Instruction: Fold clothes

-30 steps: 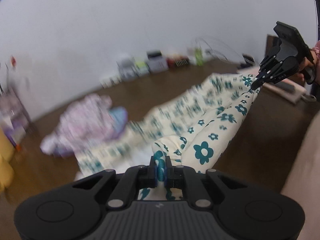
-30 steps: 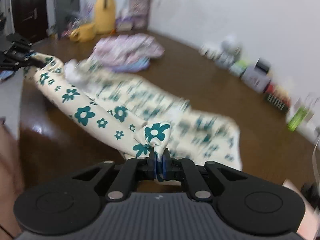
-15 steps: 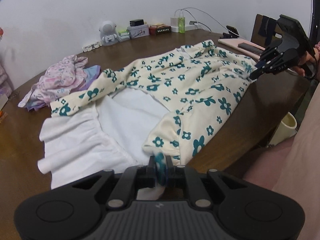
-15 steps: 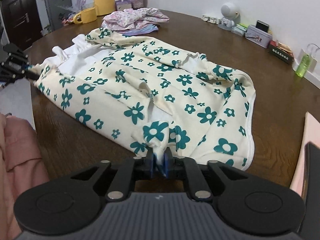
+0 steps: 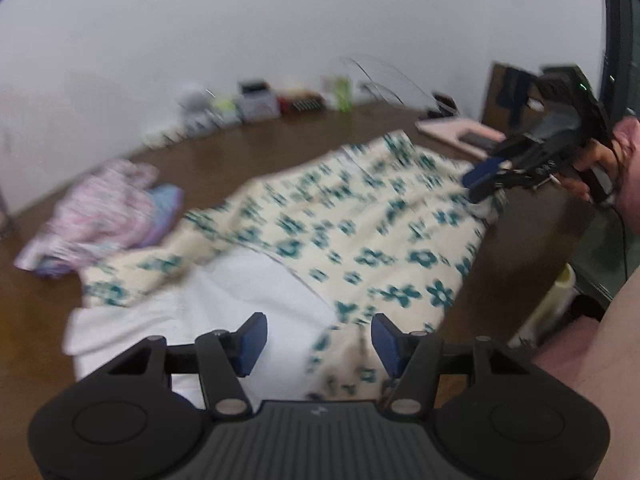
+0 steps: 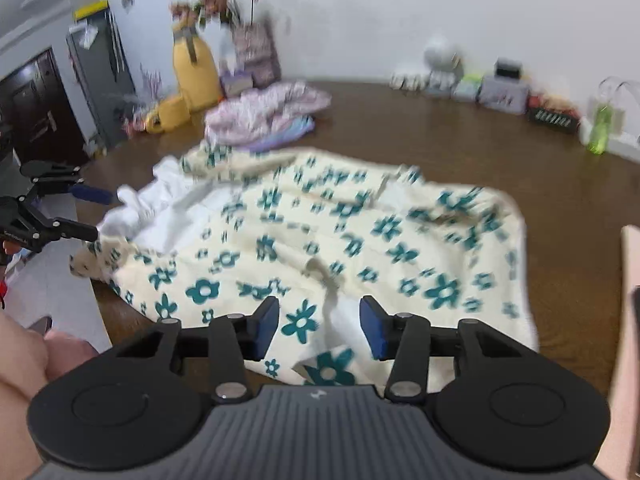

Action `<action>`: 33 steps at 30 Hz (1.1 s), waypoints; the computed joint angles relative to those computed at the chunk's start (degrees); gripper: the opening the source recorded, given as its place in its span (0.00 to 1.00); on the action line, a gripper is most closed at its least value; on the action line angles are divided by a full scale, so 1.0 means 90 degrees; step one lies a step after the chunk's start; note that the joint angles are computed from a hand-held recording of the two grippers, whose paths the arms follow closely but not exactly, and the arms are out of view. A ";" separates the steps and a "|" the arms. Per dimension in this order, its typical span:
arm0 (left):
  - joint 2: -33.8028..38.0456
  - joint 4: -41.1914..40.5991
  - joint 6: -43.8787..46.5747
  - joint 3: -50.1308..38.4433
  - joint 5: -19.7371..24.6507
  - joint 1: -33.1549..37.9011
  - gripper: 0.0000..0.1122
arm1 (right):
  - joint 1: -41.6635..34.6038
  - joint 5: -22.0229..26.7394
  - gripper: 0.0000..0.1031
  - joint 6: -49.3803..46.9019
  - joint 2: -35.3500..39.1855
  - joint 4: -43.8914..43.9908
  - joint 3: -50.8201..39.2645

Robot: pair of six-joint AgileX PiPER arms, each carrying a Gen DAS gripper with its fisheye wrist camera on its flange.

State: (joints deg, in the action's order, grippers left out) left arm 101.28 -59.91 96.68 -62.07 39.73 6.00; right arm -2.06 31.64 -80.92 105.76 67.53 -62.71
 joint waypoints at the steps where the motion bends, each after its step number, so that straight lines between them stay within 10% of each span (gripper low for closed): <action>1: 0.0153 0.0118 -0.0111 -0.0109 0.0027 -0.0095 0.50 | 0.0118 -0.0011 0.44 0.0395 0.0196 -0.0348 -0.0237; 4: 0.0443 0.0278 -0.0213 -0.0231 0.0021 -0.0242 0.45 | 0.0262 0.0177 0.41 0.0889 0.0597 -0.0867 -0.0650; 8: 0.0626 0.0664 -0.0512 -0.0378 0.0072 -0.0331 0.07 | 0.0314 0.0602 0.14 0.1434 0.0860 -0.1396 -0.1042; 13: 0.0504 0.0699 -0.0176 -0.0333 0.0399 -0.0106 0.07 | -0.0078 0.1780 0.04 0.0736 0.0482 -0.1259 -0.0841; 20: 0.0469 0.1127 -0.0086 -0.0375 0.0568 -0.0036 0.07 | -0.0212 0.2009 0.04 0.1280 0.0160 -0.2141 -0.0652; 27: 0.0607 0.1033 -0.0311 -0.0551 0.0477 -0.0147 0.14 | -0.0361 0.1610 0.43 0.0192 0.0249 -0.0600 -0.0492; 31: 0.0654 0.1067 -0.0335 -0.0541 0.0430 -0.0188 0.17 | -0.0016 0.1641 0.43 0.0945 0.0823 -0.1334 -0.1221; 33: 0.0668 0.1101 -0.0338 -0.0531 0.0404 -0.0196 0.16 | 0.0050 0.1864 0.26 0.1094 0.1073 -0.1544 -0.1492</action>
